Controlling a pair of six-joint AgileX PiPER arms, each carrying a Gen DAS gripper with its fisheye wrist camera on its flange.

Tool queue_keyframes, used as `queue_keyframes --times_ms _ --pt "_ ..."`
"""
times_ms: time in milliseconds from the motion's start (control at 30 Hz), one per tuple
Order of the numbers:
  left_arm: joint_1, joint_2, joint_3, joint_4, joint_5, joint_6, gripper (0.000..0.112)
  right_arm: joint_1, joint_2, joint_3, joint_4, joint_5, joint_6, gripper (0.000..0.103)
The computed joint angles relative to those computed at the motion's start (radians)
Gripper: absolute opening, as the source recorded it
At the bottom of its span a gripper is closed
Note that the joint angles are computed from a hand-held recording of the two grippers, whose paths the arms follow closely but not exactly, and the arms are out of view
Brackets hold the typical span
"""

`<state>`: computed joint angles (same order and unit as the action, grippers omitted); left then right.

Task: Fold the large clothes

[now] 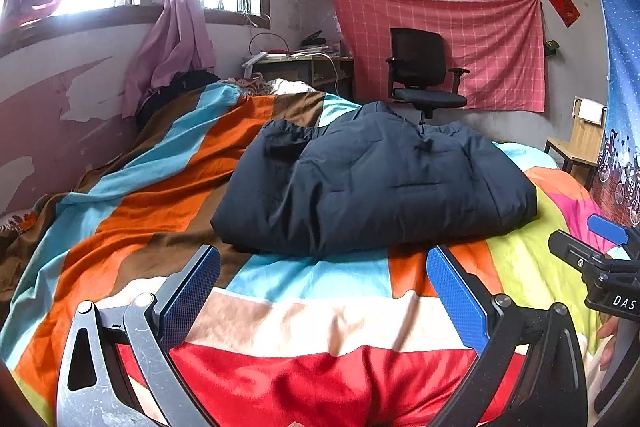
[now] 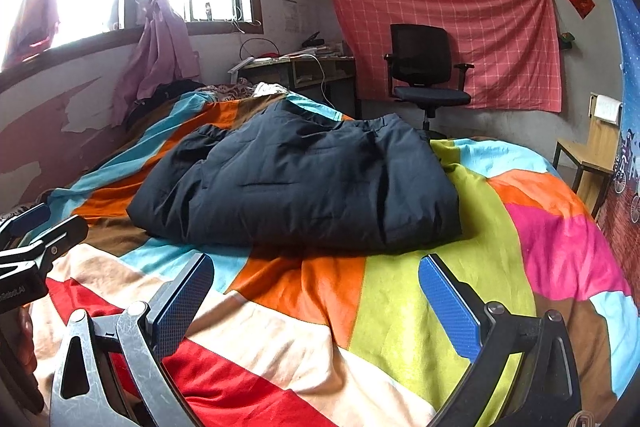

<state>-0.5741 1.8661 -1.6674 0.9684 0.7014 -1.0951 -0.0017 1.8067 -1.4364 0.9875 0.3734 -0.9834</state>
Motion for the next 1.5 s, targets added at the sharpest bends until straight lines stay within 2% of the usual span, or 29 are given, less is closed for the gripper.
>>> queue_keyframes --times_ms 300,1500 --pt "0.006 0.01 -0.015 -0.033 0.014 0.022 0.101 -0.003 0.0 0.0 -0.006 -0.004 0.004 0.103" --pt "-0.002 0.007 -0.011 -0.016 0.014 0.012 0.101 -0.002 0.001 0.0 -0.007 -0.007 0.005 0.103"
